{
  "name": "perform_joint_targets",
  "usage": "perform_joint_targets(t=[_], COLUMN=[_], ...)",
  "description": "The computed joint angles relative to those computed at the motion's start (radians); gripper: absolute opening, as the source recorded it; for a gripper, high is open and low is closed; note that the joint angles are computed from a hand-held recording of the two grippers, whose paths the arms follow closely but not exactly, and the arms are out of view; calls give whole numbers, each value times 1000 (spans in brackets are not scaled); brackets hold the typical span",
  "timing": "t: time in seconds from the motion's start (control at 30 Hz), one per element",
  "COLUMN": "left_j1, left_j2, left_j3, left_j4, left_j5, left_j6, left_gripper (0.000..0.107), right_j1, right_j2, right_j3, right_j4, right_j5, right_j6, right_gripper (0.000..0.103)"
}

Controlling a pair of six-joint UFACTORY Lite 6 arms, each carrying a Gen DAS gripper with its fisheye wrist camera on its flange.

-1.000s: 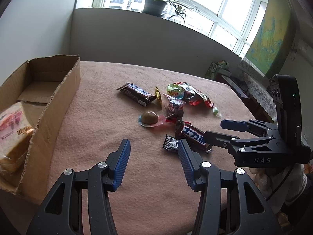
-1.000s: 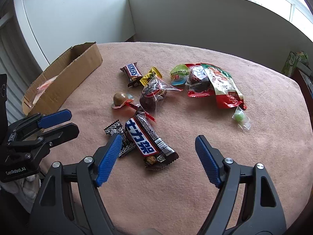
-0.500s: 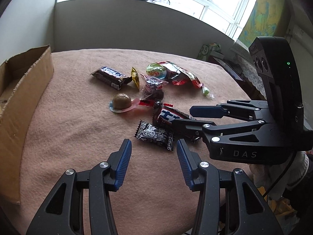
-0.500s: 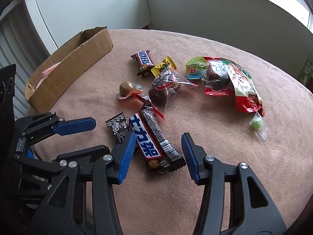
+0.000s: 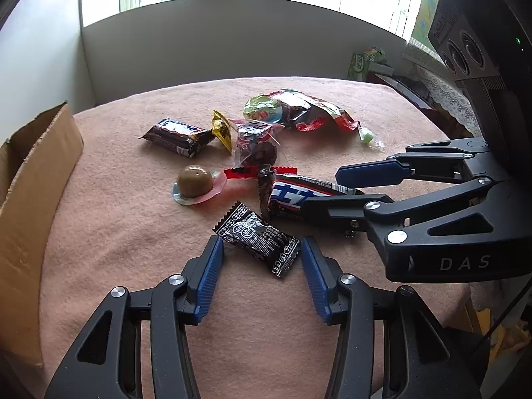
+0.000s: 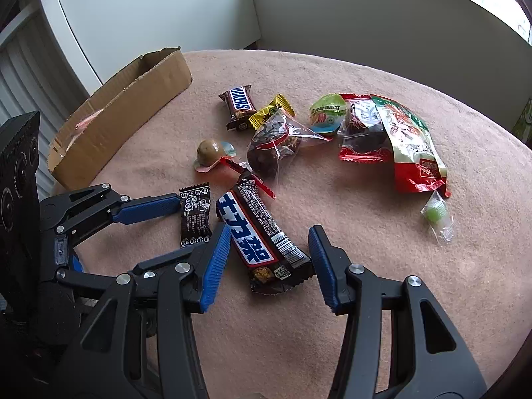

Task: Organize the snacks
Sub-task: 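Move both grippers to the chocolate bar and black candy packet, then grasp the blue-labelled chocolate bar with the right gripper while the left grasps the black packet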

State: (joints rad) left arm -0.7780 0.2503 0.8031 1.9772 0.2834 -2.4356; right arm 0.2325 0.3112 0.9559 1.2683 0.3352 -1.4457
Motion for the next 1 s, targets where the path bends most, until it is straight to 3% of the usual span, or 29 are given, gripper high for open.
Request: perform_joint_targets(t=[0.33,0.47,0.5,0.67,0.73,0.83,1.0], left_j1=[106,116,117,113,115,125,174], left_j2=[-121,-92,-81,-36,-36,-52,-81], left_j3=[-101,-70,-59,-15,-21,-41,-74], left_j4=[249,220,210,92,99,92,332], left_j5=[-65,-85,-89,-84,-74,-62,-97], left_j6=[-235,-202,-192,-72,-77,-76,-307], left_gripper=[47,51,51,51,46,30,28], right_j1=[37,45,47,89,102,121,145], right_j2=[-7,9,10,2,15,37,42], right_j3=[-10,0,1,-6,6,27,31], right_j4=[-30,-104,-127,-184,-191,-217,-240], right_j5=[-47,-44,-41,-103,-116,-138,-163], right_j6=[-1,72,92,154,168,202,237], right_gripper=[51,51,46,43,43,43,43])
